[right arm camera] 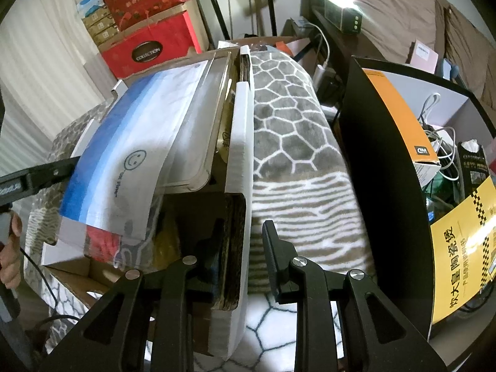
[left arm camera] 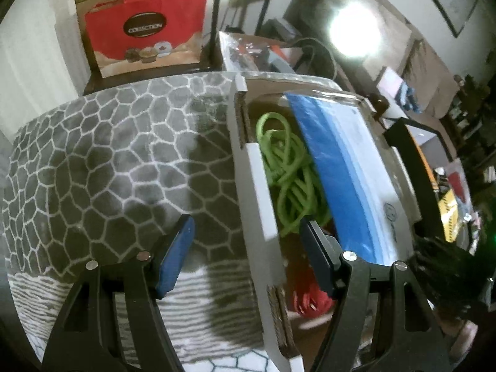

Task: Organize objects
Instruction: 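Push the blue-white pouch down into the box with the left gripper, then grasp the box divider with the right gripper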

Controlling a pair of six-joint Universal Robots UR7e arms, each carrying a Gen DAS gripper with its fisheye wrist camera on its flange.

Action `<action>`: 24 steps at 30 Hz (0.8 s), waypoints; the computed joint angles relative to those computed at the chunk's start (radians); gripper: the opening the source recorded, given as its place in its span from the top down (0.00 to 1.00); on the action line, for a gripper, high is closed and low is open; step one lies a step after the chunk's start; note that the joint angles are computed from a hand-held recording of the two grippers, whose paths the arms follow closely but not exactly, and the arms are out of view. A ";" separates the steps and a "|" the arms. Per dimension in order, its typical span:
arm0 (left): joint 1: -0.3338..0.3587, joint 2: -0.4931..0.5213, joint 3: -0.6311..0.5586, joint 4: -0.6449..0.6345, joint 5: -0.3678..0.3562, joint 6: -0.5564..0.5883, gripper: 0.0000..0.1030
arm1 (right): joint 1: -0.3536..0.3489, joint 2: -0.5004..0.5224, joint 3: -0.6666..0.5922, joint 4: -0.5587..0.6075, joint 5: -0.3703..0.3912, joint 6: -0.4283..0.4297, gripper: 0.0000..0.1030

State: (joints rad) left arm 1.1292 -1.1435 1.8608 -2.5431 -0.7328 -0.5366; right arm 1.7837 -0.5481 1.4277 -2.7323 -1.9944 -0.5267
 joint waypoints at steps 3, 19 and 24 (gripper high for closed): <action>0.006 0.005 -0.001 -0.015 0.010 0.005 0.46 | 0.000 0.001 0.000 -0.003 0.000 0.001 0.76; 0.011 0.003 0.027 -0.124 -0.046 0.025 0.83 | 0.013 0.039 -0.029 -0.044 -0.018 -0.086 0.87; -0.010 -0.034 0.085 -0.140 0.014 -0.045 0.82 | 0.027 0.069 -0.056 -0.055 -0.013 -0.115 0.90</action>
State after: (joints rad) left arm 1.1195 -1.1778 1.9454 -2.6831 -0.7189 -0.5812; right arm 1.8103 -0.4790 1.3718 -2.7875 -2.0073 -0.6416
